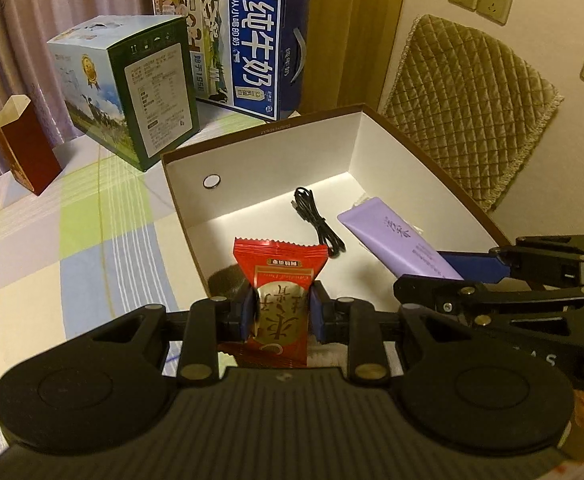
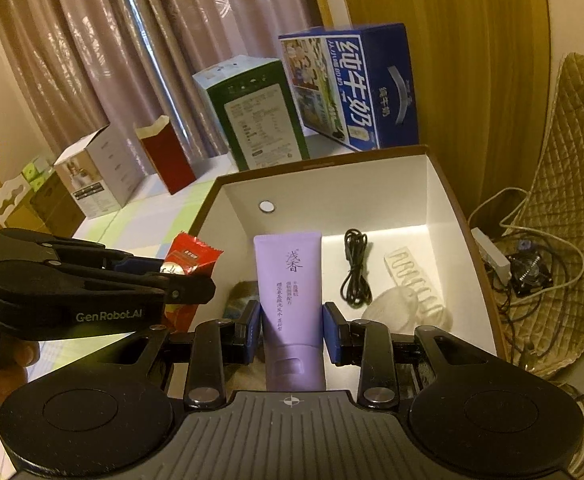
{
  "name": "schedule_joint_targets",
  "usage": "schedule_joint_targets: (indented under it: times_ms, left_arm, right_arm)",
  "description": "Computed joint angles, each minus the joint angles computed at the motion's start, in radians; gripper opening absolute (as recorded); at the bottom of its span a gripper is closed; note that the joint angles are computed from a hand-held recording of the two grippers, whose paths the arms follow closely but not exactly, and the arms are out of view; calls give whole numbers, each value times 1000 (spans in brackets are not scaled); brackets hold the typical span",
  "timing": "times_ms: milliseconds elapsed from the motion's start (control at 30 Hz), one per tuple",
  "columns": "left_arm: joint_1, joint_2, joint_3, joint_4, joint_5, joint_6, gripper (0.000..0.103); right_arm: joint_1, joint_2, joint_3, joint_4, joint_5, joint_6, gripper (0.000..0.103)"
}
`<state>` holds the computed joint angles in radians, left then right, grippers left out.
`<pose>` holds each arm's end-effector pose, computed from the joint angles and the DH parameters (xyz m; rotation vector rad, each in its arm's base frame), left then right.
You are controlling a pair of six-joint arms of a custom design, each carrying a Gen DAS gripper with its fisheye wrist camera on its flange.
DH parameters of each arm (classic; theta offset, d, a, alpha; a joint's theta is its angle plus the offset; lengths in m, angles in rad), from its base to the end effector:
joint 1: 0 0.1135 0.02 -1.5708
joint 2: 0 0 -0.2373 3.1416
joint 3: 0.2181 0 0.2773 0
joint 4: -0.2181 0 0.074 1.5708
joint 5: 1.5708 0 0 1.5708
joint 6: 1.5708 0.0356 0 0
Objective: Organize objects
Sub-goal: 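Lower the tube and packet into the brown box and open both tools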
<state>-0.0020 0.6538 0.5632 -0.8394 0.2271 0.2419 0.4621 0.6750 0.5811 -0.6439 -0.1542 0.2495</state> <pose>0.1716 -0.0084 0.2060 0.3939 2.4445 -0.1819 0.1683 0.0899 0.2227 -0.3303 2.3359 0.5341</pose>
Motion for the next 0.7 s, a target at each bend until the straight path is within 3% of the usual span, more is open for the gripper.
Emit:
schedule_joint_targets:
  times_ms: [300,700]
  left_arm:
    - [-50,229,53,161,-52,-26,24]
    - [-60,454,112,298,-73,-33,24]
  right_arm:
    - [-66,200,46,125,-54,-28,30]
    - [-102,380,111,208,-82,-53,30]
